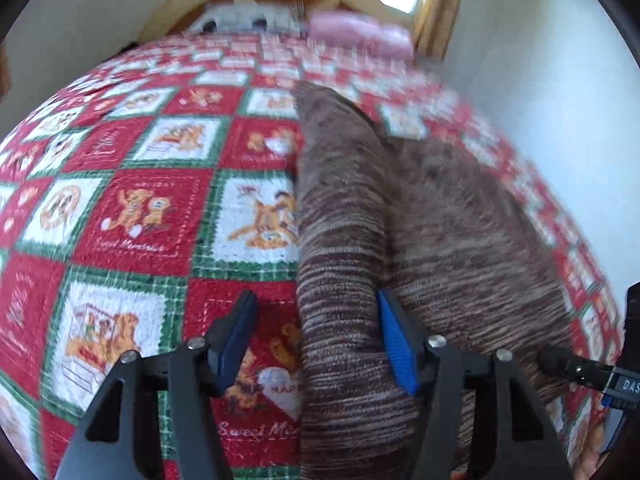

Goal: Fold small clothes

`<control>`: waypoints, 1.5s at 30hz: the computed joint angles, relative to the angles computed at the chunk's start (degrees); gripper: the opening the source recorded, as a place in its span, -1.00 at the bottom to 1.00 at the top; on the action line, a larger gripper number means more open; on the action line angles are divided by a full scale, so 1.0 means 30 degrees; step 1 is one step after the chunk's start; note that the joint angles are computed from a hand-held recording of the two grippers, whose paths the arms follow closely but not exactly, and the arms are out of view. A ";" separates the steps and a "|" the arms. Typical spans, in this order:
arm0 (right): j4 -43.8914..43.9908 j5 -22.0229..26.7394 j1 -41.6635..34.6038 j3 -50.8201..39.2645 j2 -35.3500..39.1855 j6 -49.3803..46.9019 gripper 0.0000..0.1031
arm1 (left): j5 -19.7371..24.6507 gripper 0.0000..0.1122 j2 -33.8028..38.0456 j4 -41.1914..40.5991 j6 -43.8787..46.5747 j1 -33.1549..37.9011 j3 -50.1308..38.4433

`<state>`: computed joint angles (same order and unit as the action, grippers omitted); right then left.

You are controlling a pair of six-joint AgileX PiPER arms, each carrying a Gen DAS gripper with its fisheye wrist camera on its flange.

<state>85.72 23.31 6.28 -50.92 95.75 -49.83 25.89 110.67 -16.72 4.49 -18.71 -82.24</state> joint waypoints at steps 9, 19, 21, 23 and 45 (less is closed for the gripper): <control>-0.9970 -0.2224 0.0428 -0.1242 -0.2954 0.7700 -0.84 | 0.0295 0.32 -0.1442 -0.1501 0.0728 0.0977 0.0348; -2.3026 0.1124 0.1157 -1.3969 0.4503 1.8407 -0.84 | 0.2381 0.46 0.3395 0.4568 -0.5842 -0.0860 -0.9524; -2.6506 0.2970 0.1519 -1.7788 0.7139 2.1147 -0.84 | 0.4780 0.46 0.5938 0.4617 -0.7195 -0.0654 -1.3204; -2.7968 0.4875 0.1563 -2.1178 0.9779 2.2215 -0.84 | 0.6143 0.47 0.7571 0.4338 -0.7551 -0.0393 -1.5235; -3.9086 -0.0878 0.2335 -1.0441 0.3918 3.6336 -0.77 | 0.6268 0.83 0.4773 0.0860 -0.3003 0.1244 -1.0622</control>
<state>-31.54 20.68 13.28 -82.24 107.51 59.18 44.69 124.99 -14.14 -4.52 -14.98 -114.11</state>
